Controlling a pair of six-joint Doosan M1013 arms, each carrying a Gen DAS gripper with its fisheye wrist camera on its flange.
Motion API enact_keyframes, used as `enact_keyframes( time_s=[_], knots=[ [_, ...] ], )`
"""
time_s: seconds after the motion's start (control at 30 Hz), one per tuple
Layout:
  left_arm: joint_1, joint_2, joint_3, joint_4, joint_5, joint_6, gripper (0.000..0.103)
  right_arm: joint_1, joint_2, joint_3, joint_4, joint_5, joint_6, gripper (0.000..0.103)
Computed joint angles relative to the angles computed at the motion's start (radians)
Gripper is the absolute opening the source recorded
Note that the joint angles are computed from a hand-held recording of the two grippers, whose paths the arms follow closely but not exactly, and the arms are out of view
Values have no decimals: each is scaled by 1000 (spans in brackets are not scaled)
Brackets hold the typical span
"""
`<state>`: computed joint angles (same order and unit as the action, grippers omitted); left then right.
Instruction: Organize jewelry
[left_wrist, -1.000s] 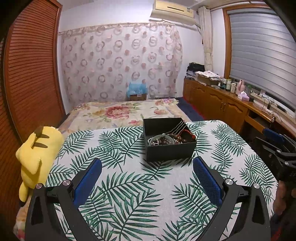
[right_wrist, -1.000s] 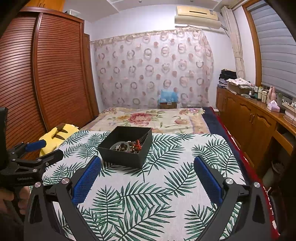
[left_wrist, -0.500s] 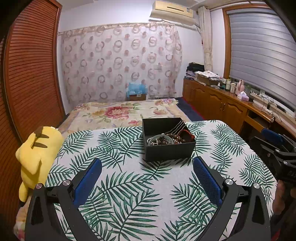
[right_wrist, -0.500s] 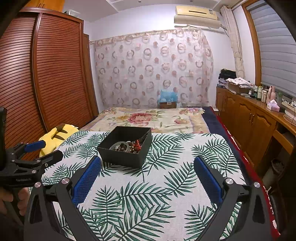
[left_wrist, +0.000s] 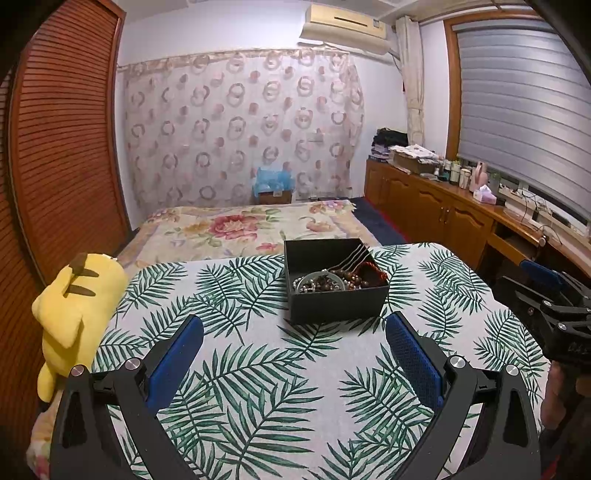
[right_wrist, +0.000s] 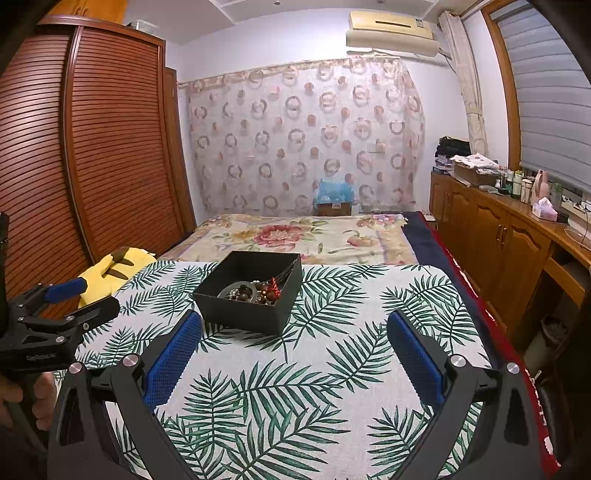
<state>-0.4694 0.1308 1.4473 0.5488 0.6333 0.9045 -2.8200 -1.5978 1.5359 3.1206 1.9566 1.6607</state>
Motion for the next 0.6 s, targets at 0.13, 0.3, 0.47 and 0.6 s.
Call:
enact_keyframes(
  time_s=[0.13, 0.3, 0.47, 0.6],
  knots=[
    [-2, 0, -3, 5, 2, -4, 95, -1, -1, 1, 4, 0, 2, 101],
    [-3, 0, -5, 4, 2, -4, 95, -1, 0, 0, 3, 0, 1, 101],
    [-3, 0, -3, 7, 2, -8, 95, -1, -1, 0, 2, 0, 2, 101],
    [-2, -1, -2, 4, -2, -7, 95, -1, 0, 0, 2, -1, 1, 101]
  ],
)
